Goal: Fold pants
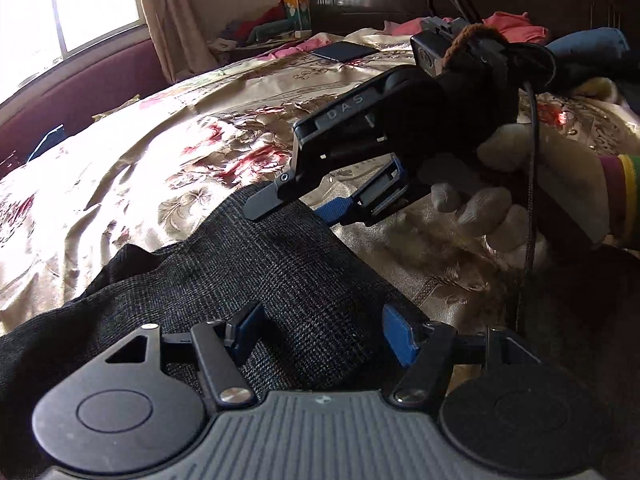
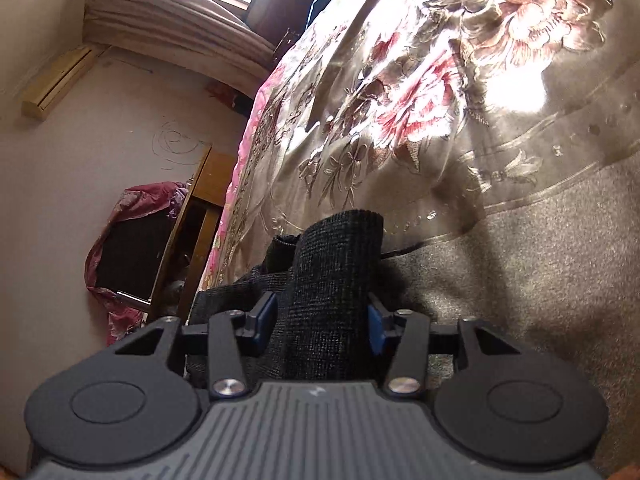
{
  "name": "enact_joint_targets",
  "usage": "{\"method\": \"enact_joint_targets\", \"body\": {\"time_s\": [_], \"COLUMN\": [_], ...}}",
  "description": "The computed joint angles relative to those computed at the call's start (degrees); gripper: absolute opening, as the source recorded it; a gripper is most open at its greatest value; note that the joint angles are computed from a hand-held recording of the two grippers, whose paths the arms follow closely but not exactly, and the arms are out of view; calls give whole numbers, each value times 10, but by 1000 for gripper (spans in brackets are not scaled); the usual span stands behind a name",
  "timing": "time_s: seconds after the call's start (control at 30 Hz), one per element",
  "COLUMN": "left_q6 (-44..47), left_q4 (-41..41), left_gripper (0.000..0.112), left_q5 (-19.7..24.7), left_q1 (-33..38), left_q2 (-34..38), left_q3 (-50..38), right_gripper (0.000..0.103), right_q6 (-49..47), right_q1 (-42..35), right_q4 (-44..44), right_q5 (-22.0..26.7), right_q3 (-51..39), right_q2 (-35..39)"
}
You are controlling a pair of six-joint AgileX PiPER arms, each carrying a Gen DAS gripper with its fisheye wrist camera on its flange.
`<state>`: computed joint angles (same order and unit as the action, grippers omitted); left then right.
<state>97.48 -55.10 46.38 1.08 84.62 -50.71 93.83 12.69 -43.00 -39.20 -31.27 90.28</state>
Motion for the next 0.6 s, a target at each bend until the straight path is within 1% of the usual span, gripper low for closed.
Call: {"method": "enact_joint_targets", "body": {"time_s": [0.03, 0.07, 0.1, 0.13, 0.17, 0.2, 0.23, 0.27, 0.3, 0.33, 0.37, 0.4, 0.47, 0.5, 0.57, 0.6], "left_q6": [-6, -17, -30, -35, -26, -4, 23, 51, 73, 91, 101, 90, 17, -6, -22, -24], "left_q4": [7, 13, 21, 24, 16, 3, -11, -21, -25, -29, -26, -18, 21, 28, 15, 1], "left_gripper": [78, 79, 79, 79, 79, 79, 79, 81, 84, 84, 85, 85, 85, 84, 84, 84], "left_q5": [7, 11, 12, 10, 2, -1, -6, -19, -46, -72, -98, -102, -93, -78, -49, -36], "left_q1": [2, 2, 1, -2, -6, -5, -6, -12, -25, -37, -52, -58, -74, -80, -95, -103], "left_q2": [6, 11, 15, 14, 5, -8, -21, -35, -47, -53, -52, -45, -26, -18, -10, -9], "left_q3": [-6, -11, -15, -15, -5, 8, 23, 42, 60, 75, 87, 87, 67, 55, 42, 43], "right_gripper": [47, 47, 47, 47, 46, 45, 42, 36, 17, 15, 13, 10, 8, 8, 8, 8], "right_q6": [-1, -1, 2, 18, 48, 58, 61, 79, 112, 129, 125, 114, 90, 83, 100, 122], "right_q1": [-13, -19, -23, -16, -8, -3, 2, 8, 10, 10, 3, -1, -9, -14, -34, -49], "right_q4": [-1, -3, -20, -44, -82, -97, -101, -111, -140, -150, -136, -114, -80, -70, -86, -111], "right_q5": [-34, -46, -34, 0, 33, 43, 50, 66, 81, 87, 69, 55, 43, 40, 49, 60], "right_q3": [6, 2, -18, -47, -82, -102, -119, -133, -146, -148, -135, -121, -83, -69, -45, -31], "right_q2": [9, 23, 42, 56, 70, 81, 91, 94, 96, 97, 93, 89, 64, 52, 19, -5]}}
